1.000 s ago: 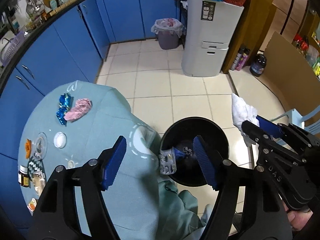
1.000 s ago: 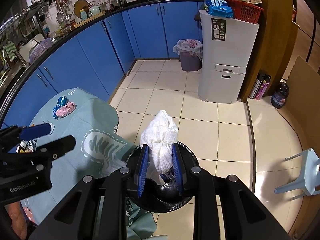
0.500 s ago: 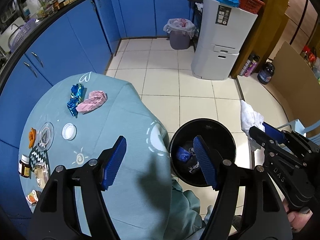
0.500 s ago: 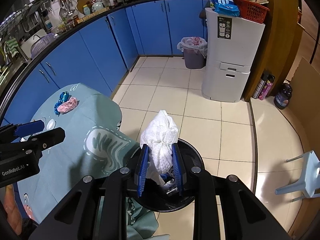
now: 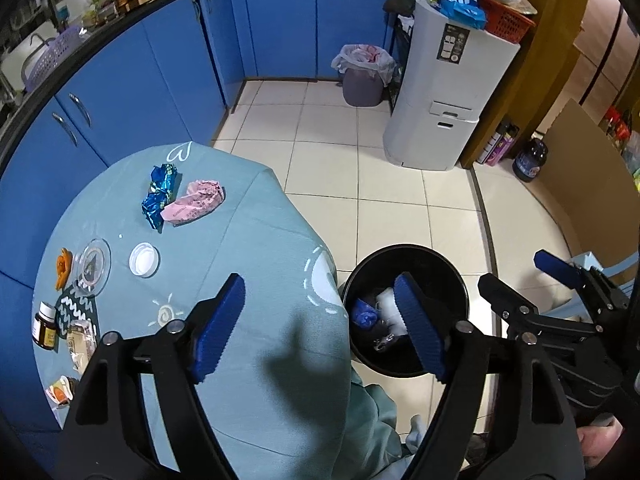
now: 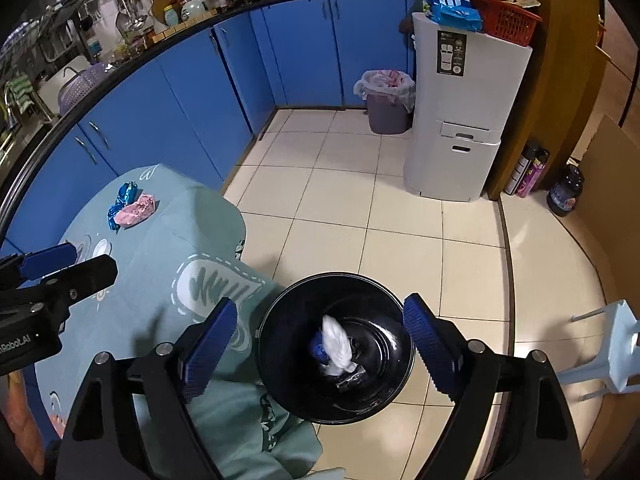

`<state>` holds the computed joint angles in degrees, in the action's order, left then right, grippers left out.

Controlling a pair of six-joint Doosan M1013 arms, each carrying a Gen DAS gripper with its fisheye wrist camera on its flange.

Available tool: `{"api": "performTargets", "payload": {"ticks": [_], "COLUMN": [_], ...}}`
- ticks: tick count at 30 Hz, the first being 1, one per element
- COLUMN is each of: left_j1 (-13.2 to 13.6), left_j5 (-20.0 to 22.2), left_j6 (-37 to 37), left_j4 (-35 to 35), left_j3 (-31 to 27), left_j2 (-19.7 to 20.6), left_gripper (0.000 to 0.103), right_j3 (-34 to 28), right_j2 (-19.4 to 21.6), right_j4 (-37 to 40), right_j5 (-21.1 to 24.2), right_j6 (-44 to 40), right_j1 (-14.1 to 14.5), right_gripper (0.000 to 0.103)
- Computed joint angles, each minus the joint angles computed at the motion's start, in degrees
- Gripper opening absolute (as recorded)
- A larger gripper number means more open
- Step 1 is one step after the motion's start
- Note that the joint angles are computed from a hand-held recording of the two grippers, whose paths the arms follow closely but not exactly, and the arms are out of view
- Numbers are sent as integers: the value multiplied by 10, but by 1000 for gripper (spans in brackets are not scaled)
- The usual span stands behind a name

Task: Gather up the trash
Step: 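Open the left gripper over the bin while the right gripper releases the tissue, then move both grippers back over the table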

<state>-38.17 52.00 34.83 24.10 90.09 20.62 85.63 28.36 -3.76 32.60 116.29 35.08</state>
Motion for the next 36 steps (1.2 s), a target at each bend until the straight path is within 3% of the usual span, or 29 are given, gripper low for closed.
{"api": "performTargets", "payload": {"ticks": [20, 36], "left_j1": [2, 19], "left_j5": [-12, -30], "left_j6": [-14, -66], "left_j4": [5, 27], "left_j3": [18, 67], "left_j2": [-13, -55], "left_gripper": [78, 78], "right_j3": [-10, -46], "right_j2": [-1, 13], "right_j4": [-14, -23], "right_j5": [7, 21], "right_j6": [14, -4], "right_j1": [8, 38], "right_gripper": [83, 83]}}
